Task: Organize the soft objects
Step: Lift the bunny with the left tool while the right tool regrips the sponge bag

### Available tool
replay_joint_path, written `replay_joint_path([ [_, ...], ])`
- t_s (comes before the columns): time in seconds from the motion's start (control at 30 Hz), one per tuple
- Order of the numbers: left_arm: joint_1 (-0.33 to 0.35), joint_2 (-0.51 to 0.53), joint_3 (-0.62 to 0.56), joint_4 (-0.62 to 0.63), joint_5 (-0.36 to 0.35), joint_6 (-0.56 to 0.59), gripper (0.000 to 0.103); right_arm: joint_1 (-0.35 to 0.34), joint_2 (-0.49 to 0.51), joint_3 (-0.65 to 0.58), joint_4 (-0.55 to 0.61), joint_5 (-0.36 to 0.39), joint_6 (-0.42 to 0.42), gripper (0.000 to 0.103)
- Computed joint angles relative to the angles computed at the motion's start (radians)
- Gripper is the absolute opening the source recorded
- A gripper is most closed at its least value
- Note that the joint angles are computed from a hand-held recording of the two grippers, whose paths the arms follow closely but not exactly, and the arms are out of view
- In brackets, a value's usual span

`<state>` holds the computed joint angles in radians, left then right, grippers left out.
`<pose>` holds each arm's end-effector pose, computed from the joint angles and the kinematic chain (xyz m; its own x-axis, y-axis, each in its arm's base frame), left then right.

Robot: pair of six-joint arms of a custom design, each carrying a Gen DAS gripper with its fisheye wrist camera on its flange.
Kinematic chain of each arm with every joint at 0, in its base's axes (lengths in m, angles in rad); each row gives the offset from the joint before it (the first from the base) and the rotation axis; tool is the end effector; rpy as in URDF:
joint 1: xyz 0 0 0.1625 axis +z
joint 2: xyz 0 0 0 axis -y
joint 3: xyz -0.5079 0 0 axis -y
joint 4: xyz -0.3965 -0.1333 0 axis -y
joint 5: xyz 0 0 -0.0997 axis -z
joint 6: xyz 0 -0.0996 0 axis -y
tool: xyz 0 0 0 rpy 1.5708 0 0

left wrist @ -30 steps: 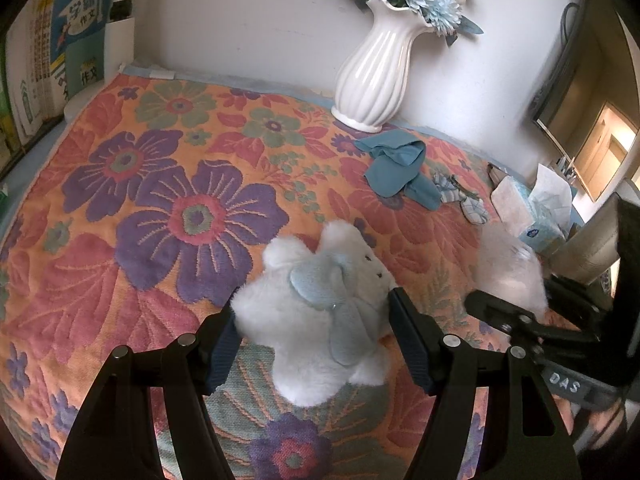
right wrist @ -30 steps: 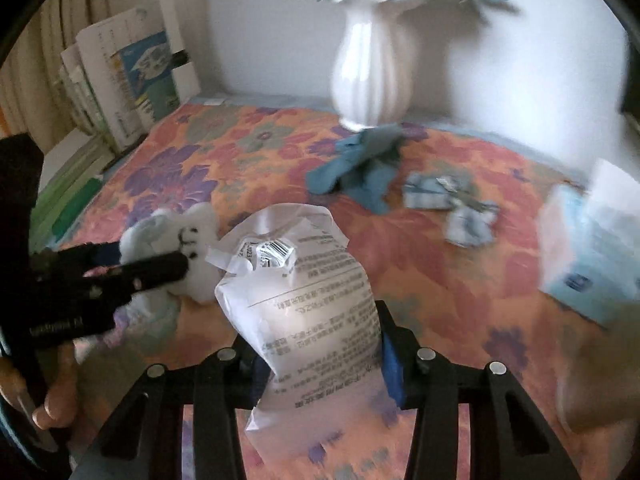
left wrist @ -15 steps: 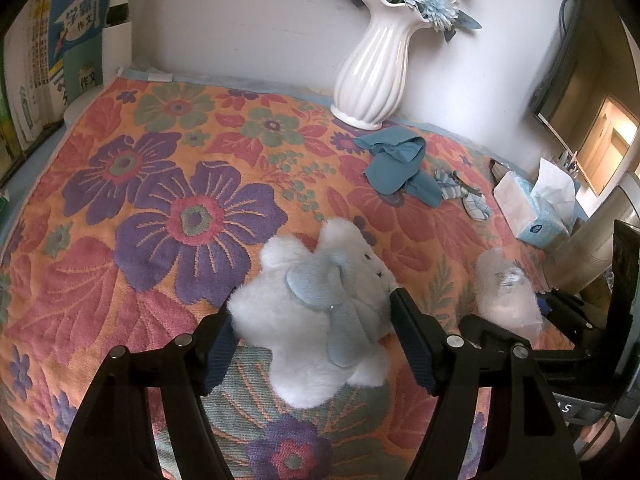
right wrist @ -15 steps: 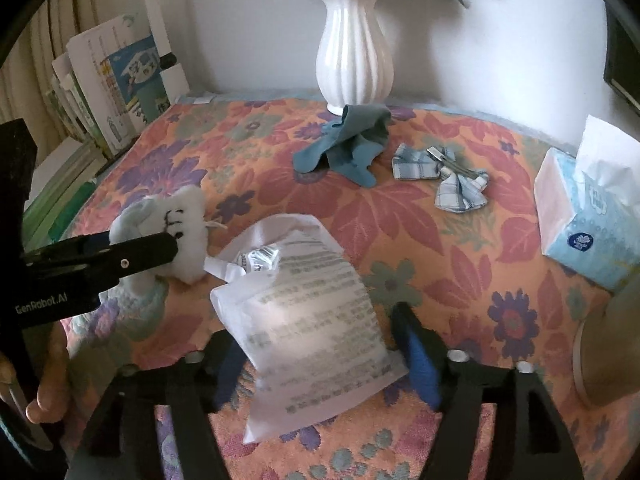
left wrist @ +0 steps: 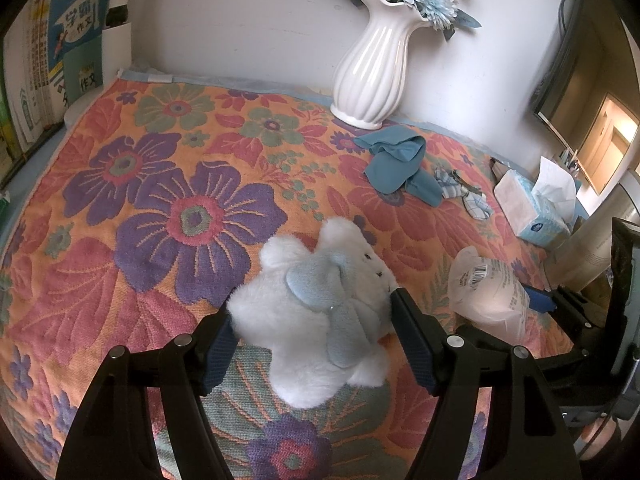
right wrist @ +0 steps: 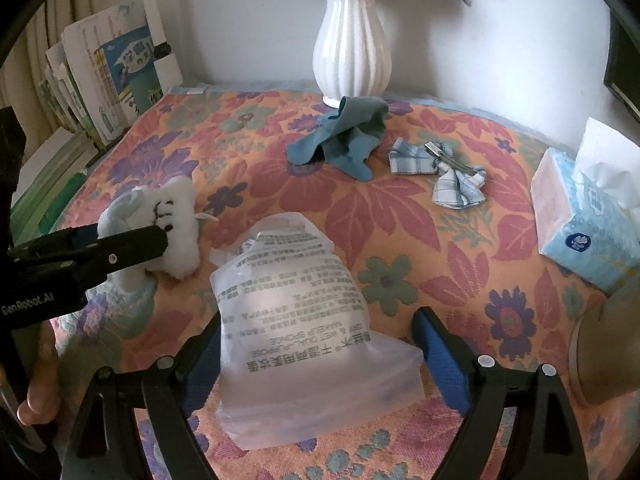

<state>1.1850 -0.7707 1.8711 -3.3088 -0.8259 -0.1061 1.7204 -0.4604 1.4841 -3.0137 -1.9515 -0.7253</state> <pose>-0.0652 -0.6943 0.1634 -0.8603 -0.1755 -0.4786 0.2125 0.7300 -0.6496 0.2130 -0.7668 0.0057 -0.6135 -0.5908 0.5240 -0.7258 0.6833 -0.0794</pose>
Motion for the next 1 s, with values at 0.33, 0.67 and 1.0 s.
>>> replay_joint_path([
  [0.33,0.0,0.001,0.0,-0.001,0.001,0.0,0.071,0.001,0.002,-0.005,0.009,-0.001,-0.002,0.092],
  [0.67,0.0,0.001,0.0,-0.001,0.002,0.0,0.071,0.001,0.002,-0.005,0.008,-0.002,-0.002,0.092],
  [1.0,-0.002,0.001,0.0,-0.001,0.004,-0.003,0.071,0.001,-0.024,0.007,0.055,0.045,-0.022,0.092],
])
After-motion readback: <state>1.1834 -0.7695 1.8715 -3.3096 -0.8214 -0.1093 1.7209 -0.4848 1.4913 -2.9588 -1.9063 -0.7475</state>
